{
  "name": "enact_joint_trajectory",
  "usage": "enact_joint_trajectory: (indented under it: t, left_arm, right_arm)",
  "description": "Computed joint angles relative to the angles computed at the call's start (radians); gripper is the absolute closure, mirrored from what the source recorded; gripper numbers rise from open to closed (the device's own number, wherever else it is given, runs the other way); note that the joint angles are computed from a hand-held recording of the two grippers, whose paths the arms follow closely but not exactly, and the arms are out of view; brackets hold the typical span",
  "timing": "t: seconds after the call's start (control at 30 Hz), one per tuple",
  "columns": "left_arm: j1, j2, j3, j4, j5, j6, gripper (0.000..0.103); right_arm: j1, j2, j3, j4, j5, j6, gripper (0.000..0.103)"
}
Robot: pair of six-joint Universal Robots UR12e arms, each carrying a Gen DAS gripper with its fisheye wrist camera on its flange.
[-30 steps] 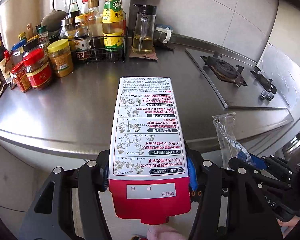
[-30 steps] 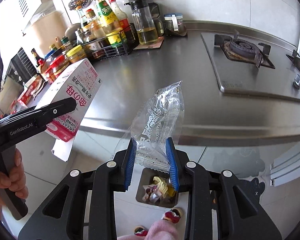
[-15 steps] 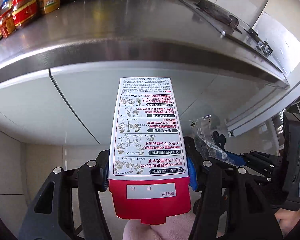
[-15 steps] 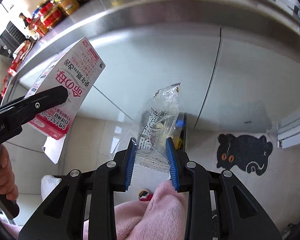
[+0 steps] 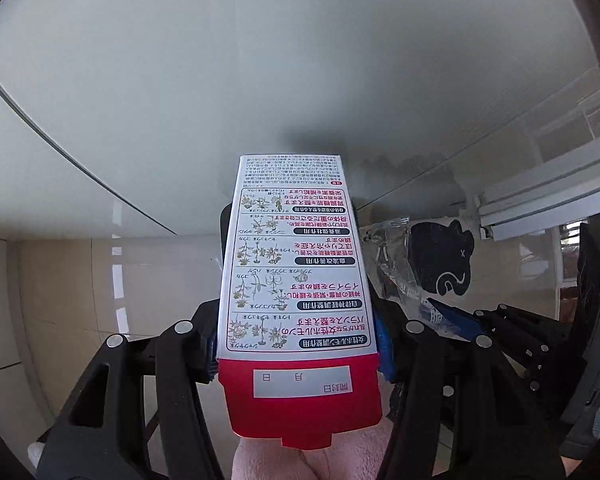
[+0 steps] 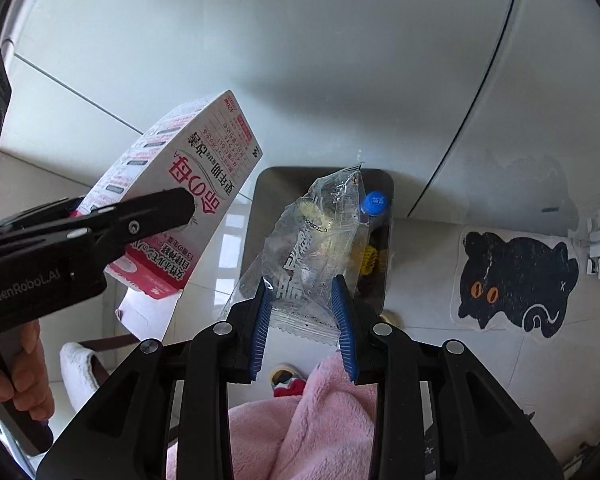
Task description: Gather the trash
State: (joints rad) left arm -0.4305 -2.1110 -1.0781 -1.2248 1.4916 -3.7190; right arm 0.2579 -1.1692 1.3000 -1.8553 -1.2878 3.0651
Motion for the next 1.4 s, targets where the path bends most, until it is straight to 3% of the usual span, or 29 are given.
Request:
enact_joint_trajectory:
  t: [0.37, 0.4, 0.43, 0.5, 0.53, 0.67, 0.8, 0.97, 1.13, 1.4]
  left_arm:
    - [0.025, -0.048, -0.015, -0.006, -0.072, -0.027, 0.046]
    - [0.028, -0.044, -0.021, -0.007, -0.076, -0.03, 0.045]
    - [0.031, -0.039, -0.028, 0.001, -0.079, -0.032, 0.045]
    - [0.036, -0.03, -0.038, 0.012, -0.077, -0.037, 0.031]
    - [0.038, -0.025, -0.044, 0.019, -0.078, -0.04, 0.03]
    - [0.04, -0.018, -0.037, 0.018, -0.07, -0.057, 0.027]
    - [0.034, -0.011, -0.014, 0.016, -0.051, -0.064, 0.018]
    - [0.017, 0.014, 0.024, 0.015, 0.0, -0.076, 0.008]
    - [0.007, 0.064, 0.039, 0.015, 0.044, -0.108, 0.008]
    - [-0.031, 0.105, 0.125, 0.016, 0.182, -0.05, 0.008]
  right_arm:
    - [0.009, 0.067, -0.016, 0.012, -0.008, 0.034, 0.066]
    - [0.007, 0.07, -0.018, 0.014, -0.003, 0.034, 0.063]
    - [0.005, 0.07, -0.018, 0.01, 0.0, 0.035, 0.053]
    - [0.002, 0.066, -0.016, -0.008, 0.002, 0.039, 0.038]
    - [0.002, 0.064, -0.017, -0.013, -0.001, 0.041, 0.029]
    - [0.005, 0.056, -0.029, -0.009, -0.028, 0.021, 0.015]
    - [0.004, 0.036, -0.045, -0.001, -0.032, 0.017, 0.005]
    - [-0.004, 0.002, -0.073, 0.01, -0.032, 0.017, 0.003]
    - [-0.011, -0.034, -0.116, 0.014, -0.039, 0.012, 0.003]
    - [-0.017, -0.081, -0.196, 0.004, -0.078, 0.019, 0.003]
